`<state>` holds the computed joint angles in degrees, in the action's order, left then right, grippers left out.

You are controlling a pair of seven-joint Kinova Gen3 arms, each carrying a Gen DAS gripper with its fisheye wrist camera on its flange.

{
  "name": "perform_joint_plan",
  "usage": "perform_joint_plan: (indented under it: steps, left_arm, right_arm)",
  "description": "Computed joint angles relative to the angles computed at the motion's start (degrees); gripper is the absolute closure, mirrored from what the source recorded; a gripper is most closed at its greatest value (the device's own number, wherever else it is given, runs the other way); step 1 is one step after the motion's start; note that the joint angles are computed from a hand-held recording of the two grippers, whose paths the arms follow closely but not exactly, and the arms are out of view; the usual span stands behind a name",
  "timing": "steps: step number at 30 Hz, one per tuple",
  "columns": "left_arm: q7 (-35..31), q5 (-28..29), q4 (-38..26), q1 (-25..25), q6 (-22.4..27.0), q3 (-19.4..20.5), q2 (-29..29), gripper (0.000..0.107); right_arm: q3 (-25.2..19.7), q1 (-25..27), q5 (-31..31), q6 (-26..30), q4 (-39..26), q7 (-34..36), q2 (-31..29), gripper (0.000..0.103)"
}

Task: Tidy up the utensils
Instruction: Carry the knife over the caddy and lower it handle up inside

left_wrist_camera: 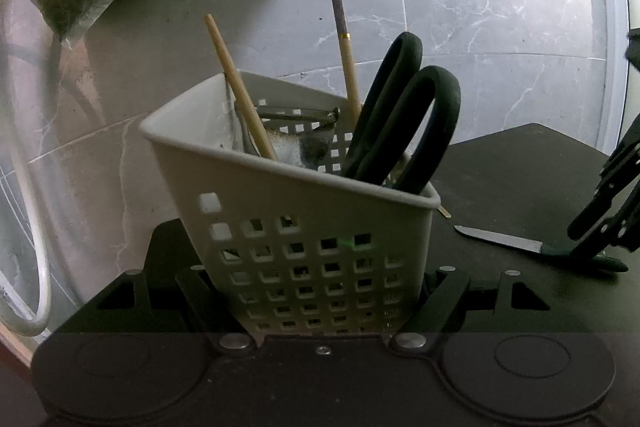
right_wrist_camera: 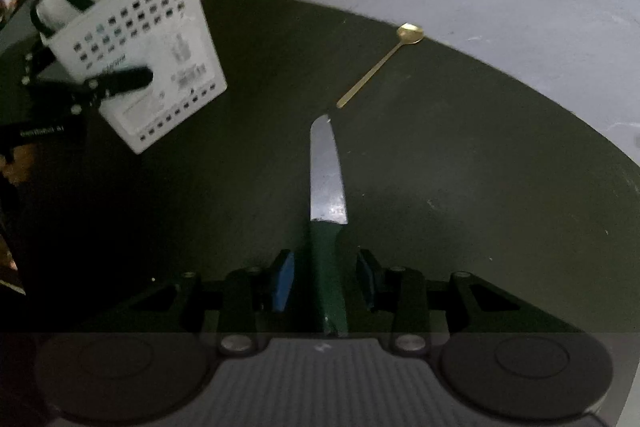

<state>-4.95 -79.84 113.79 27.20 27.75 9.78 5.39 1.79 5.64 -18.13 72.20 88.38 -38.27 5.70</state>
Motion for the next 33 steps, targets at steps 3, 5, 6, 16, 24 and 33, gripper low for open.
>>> perform_joint_plan:
  steps: [3,5,6,16,24,33]
  left_arm:
    - [0.42,-0.28,-0.01,0.07,0.14,0.03,0.10,0.029]
    - [1.20,-0.78,0.08,0.15,0.17,0.02,0.19,0.029]
    - [1.57,-1.06,0.18,0.21,0.20,0.03,0.19,0.029]
    - [2.00,-1.70,0.85,-0.57,-1.03,0.00,-0.27,0.029]
    - [-0.50,-0.65,0.86,-1.71,-3.24,-0.36,-0.69,0.029]
    - [-2.27,-0.25,0.94,-2.53,-4.82,-0.65,-0.89,0.029]
  right_arm:
    - [-0.83,-1.82,3.04,0.60,-1.21,-2.47,0.92,0.083]
    - [-1.09,-2.59,4.51,2.44,-3.08,-4.02,2.03,0.084]
    - [-1.17,-2.70,4.81,2.91,-3.55,-4.23,2.31,0.084]
    - [1.90,2.47,-4.36,-0.94,1.66,-3.32,-4.16,0.085]
    - [4.39,5.08,-11.68,5.01,-0.20,-9.61,-1.52,0.085]
    - [5.13,14.78,-26.27,13.61,1.80,-20.45,5.07,0.085]
